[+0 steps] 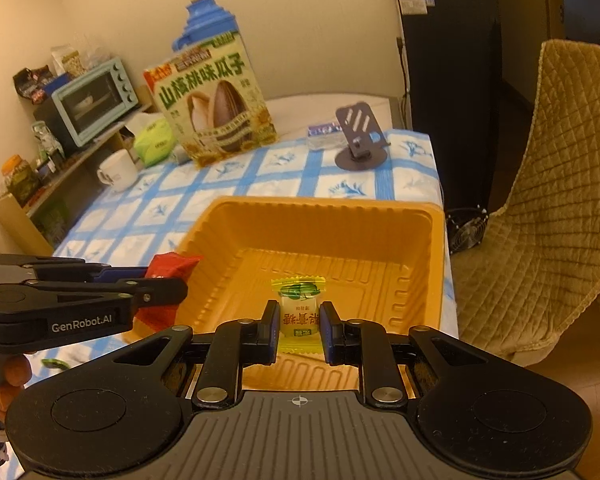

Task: Organize snacks
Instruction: 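Open the left tool over the basket while the right tool releases the yellow candy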

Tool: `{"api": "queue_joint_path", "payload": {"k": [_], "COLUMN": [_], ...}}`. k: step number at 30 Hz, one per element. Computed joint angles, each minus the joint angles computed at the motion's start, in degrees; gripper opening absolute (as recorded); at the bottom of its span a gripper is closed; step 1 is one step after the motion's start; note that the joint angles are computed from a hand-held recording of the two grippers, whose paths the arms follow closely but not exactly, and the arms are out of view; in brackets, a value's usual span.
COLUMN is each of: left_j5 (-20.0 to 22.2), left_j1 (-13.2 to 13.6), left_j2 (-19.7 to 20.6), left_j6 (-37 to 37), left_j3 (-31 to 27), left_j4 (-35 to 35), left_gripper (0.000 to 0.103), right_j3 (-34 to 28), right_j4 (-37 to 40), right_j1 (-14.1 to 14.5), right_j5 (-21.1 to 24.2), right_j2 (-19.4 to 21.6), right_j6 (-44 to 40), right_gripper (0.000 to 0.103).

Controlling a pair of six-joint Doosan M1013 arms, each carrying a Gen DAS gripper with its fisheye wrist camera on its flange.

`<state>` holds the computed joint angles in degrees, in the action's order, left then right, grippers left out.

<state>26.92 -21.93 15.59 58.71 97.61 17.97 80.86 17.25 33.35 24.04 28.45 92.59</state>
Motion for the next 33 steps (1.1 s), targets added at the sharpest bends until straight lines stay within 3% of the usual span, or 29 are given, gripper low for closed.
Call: {"api": "queue_joint_path", "payload": {"k": [12,15,18,28,33], "left_j5": [4.4,4.3,4.6,4.8,5.1], "left_j1": [-0.5,-0.5,-0.7,-0.3,-0.5], "left_j2": [5.5,5.9,5.9,4.8,3.9], "left_j6": [3.1,3.1,2.5,-0.6,-3.3], "left_j3": [-4.6,-4.9,-5.0,-4.5,-3.7], "left_j4": [-3.9,-4.0,-3.2,-0.8,2.4], "left_gripper": [0.023,0.038,0.045,0.050,0.067], "right_j3": [-2.8,-3.0,-3.1,-4.8,-5.6], "right_j4": [4.8,5.2,5.2,6.5,8.7], "right_j1": [-2.0,-2.3,-2.5,-2.8,-2.8], "right_j5": [4.3,4.7,4.7,5.3,4.7], "right_j2": [3.4,3.7,3.8,4.8,5.6], "right_j6": [-3.6,-4.1,-4.1,-6.1,-8.8], "right_gripper": [0.021,0.021,0.021,0.021,0.022]}}
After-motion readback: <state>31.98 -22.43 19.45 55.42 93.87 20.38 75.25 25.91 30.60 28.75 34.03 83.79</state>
